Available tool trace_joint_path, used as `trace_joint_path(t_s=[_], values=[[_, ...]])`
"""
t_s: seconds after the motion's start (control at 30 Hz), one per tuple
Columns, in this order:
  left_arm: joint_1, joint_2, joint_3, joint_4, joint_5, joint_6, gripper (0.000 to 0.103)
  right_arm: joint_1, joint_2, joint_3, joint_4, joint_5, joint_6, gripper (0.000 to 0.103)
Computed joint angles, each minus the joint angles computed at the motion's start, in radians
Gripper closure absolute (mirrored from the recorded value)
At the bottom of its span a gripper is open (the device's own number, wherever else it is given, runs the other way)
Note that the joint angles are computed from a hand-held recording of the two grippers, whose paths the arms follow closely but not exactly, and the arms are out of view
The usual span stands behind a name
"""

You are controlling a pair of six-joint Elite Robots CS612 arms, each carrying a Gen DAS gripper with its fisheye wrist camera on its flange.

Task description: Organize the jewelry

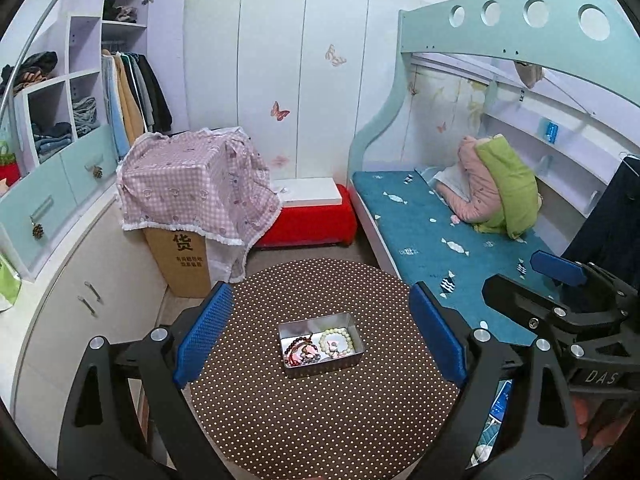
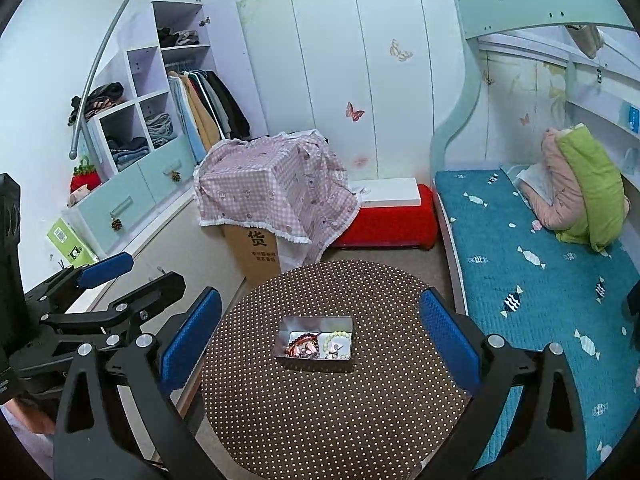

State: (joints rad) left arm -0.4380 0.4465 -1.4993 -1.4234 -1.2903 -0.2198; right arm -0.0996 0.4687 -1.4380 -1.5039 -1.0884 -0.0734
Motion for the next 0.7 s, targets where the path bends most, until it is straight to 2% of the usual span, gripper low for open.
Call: trace_joint_path(t_s=[0.27,0.7], values=[[-0.004,0.003,-0.003,-0.018,0.02,0.003,0.013,-0.003,0.01,-0.012,-0.017,0.02,0.004,0.008],[0.001,0.007,-0.011,-0.015,0.03,-0.011,0.011,0.002,0.006,-0.008,-0.021,0.013,0.002,0.008]])
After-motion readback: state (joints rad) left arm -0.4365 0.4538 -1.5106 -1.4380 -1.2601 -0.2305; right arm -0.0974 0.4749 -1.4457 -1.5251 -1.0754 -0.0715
